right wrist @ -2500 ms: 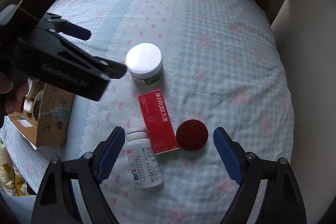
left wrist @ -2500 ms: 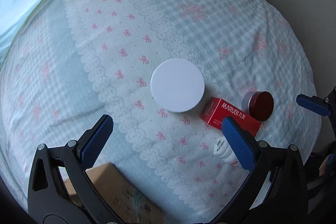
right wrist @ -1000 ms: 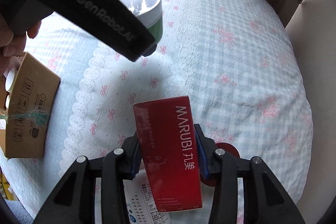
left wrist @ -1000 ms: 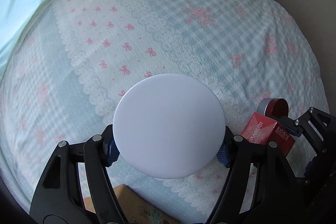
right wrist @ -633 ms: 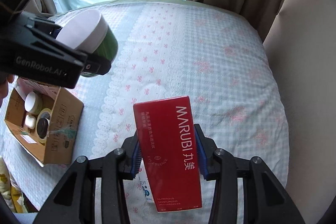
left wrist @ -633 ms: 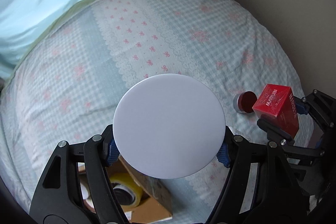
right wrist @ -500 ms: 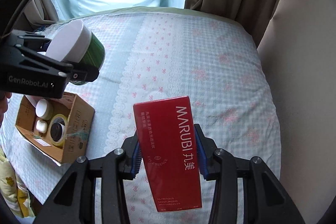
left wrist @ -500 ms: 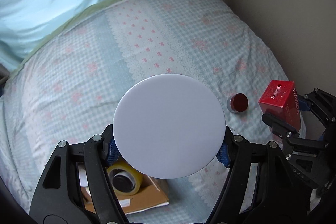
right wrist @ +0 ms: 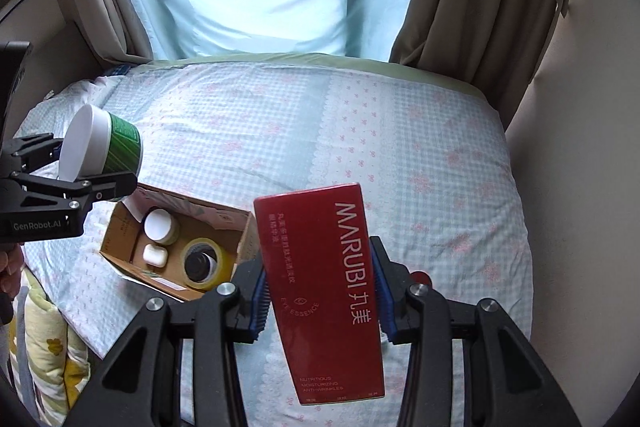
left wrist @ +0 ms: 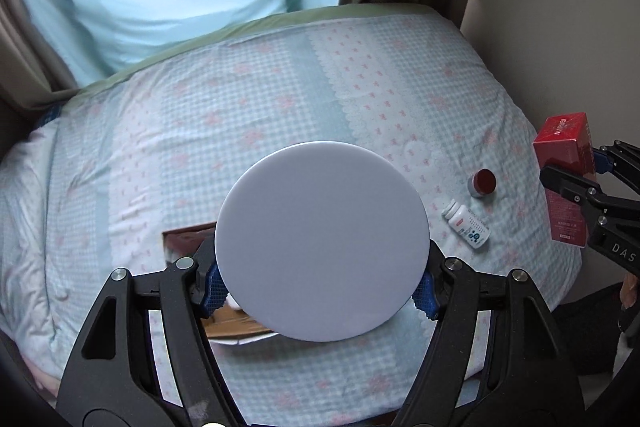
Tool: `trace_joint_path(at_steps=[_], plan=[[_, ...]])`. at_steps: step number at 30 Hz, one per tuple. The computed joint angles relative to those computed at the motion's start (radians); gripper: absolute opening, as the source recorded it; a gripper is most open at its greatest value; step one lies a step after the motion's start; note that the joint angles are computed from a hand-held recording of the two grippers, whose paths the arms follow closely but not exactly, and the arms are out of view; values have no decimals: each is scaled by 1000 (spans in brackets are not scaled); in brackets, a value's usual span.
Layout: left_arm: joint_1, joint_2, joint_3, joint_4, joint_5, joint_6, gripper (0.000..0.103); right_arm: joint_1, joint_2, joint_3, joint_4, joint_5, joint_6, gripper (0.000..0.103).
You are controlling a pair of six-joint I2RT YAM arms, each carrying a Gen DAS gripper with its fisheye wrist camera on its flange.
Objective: Organize rigid objects
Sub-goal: 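Carry the white jar and red box over the cardboard box with both grippers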
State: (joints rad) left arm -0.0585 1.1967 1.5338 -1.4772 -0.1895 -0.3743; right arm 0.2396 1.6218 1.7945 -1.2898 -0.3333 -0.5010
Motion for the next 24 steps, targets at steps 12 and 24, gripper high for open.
trace_joint_path(at_steps=[12, 24], plan=[[1030, -177, -192, -62, 416, 914, 68, 458, -101, -157, 86, 139, 512, 40], [1192, -71, -518, 161, 411, 1184, 68, 704, 67, -245, 237, 200, 835, 40]])
